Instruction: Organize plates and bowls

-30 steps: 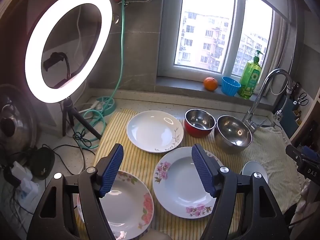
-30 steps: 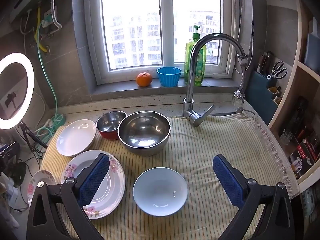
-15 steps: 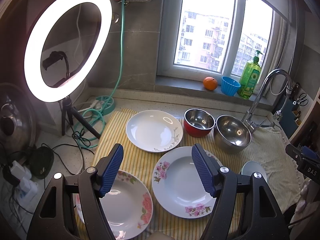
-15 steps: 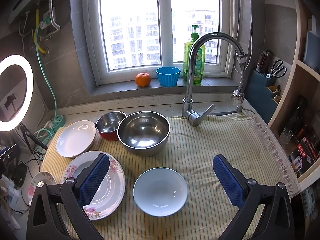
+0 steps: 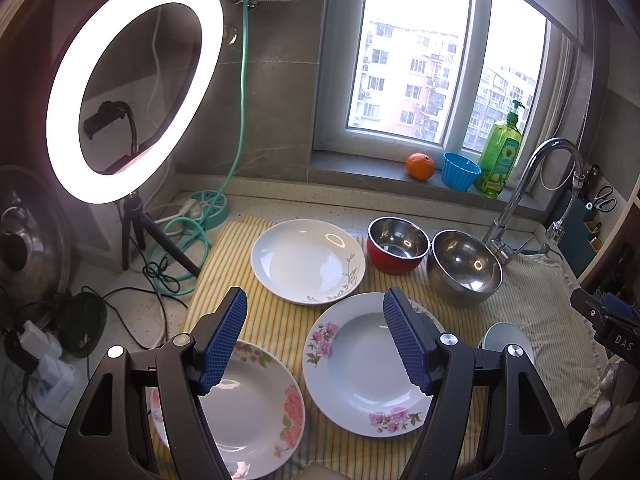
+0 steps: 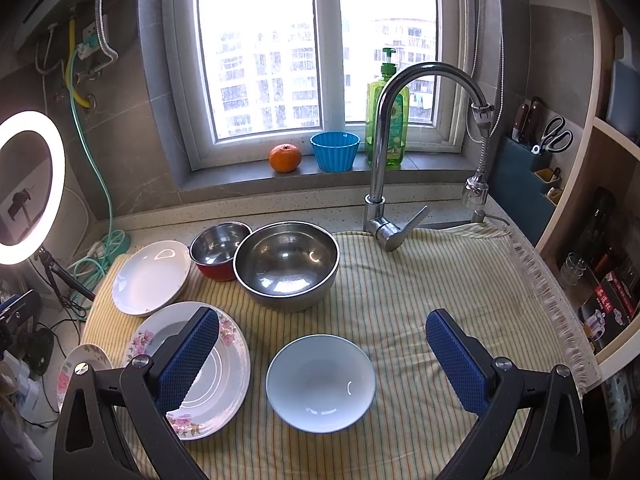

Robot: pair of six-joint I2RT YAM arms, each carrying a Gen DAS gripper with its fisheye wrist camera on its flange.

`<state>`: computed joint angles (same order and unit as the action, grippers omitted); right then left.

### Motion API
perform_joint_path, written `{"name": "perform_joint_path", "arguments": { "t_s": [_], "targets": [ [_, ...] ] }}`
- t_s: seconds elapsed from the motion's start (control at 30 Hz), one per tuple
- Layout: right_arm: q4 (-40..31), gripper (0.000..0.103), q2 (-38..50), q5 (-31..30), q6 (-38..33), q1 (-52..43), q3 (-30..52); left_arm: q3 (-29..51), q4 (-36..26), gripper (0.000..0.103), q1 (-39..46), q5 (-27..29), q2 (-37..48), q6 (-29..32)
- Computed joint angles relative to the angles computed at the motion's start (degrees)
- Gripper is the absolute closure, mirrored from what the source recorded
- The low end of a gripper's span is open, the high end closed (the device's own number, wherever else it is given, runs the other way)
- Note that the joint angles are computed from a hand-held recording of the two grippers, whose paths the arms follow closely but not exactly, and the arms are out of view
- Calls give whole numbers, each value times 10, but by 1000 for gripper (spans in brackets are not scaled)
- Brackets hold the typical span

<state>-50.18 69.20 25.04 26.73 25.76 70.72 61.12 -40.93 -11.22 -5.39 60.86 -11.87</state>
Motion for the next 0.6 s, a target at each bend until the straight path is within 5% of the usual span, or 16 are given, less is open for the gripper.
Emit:
{"name": "perform_joint_path", "arguments": {
  "t_s": [0.6],
  "targets": [
    [-1, 1, 2, -5, -1, -4, 1, -1, 0, 32, 1, 1, -1, 1]
  ]
}}
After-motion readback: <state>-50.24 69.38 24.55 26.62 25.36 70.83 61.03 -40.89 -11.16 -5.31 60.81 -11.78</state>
